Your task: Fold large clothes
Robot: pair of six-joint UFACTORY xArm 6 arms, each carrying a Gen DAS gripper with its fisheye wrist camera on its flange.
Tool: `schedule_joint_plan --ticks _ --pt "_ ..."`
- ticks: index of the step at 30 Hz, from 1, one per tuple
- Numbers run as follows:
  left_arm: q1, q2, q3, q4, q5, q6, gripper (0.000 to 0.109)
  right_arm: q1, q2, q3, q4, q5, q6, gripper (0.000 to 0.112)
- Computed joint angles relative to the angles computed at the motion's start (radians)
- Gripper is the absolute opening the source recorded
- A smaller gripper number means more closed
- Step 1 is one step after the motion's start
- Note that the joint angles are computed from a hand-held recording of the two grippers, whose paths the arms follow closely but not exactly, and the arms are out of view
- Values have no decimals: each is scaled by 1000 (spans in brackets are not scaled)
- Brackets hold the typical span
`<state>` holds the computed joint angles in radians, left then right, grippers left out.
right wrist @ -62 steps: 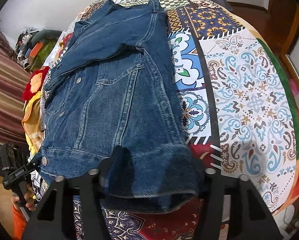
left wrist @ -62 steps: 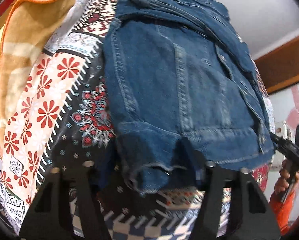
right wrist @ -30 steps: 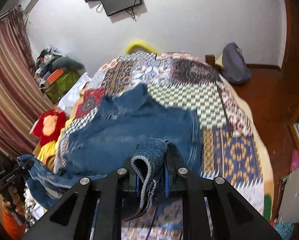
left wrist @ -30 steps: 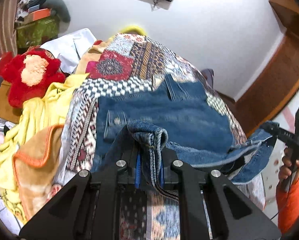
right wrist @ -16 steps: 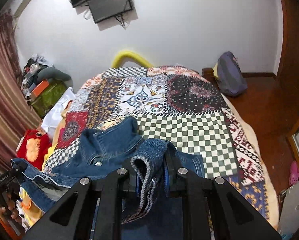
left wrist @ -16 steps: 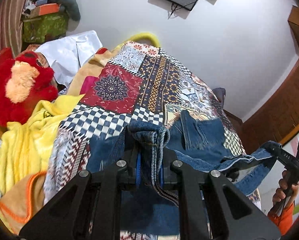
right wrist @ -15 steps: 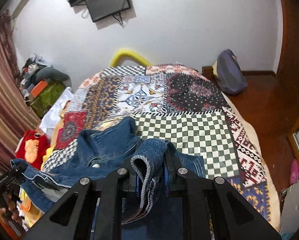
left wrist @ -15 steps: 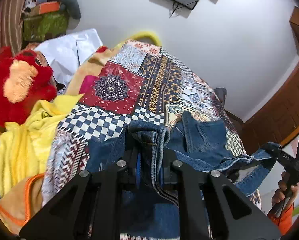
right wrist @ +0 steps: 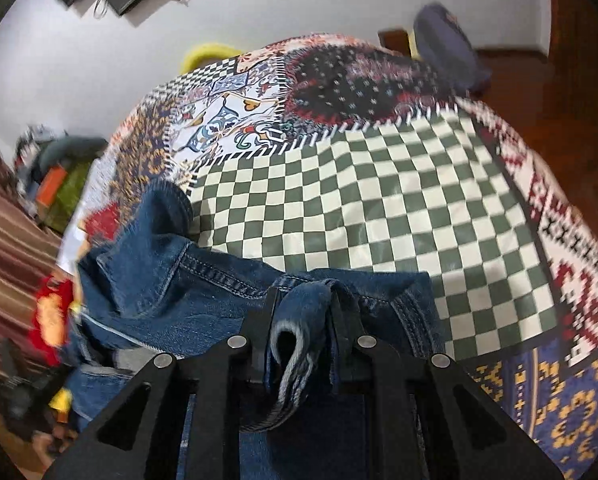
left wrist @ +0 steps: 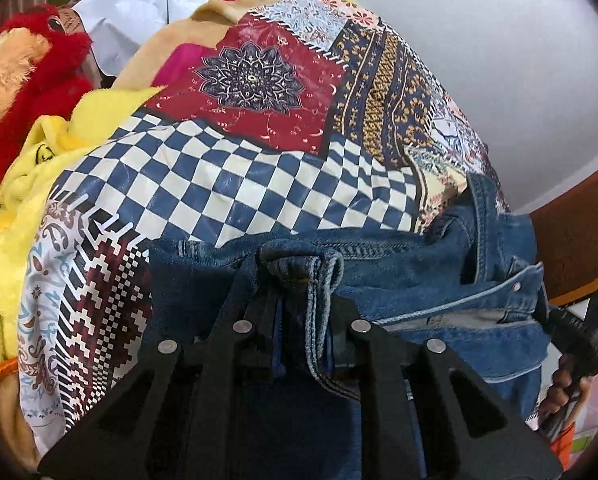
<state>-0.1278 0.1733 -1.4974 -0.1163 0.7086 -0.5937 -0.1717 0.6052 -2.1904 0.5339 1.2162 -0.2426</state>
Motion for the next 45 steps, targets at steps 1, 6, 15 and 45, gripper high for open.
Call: schedule_joint_plan --ticks 1,6,15,45 --pt "1 0 0 -2 3 7 20 -17 32 -54 32 49 4 15" --pt "1 6 -20 12 38 8 21 -68 76 -172 96 161 -22 16" --pt "-23 7 -95 152 154 -16 27 -93 -95 0 -227 -16 -67 15" --pt "-139 186 -391 429 452 127 83 216 -265 306 -319 -127 -262 15"
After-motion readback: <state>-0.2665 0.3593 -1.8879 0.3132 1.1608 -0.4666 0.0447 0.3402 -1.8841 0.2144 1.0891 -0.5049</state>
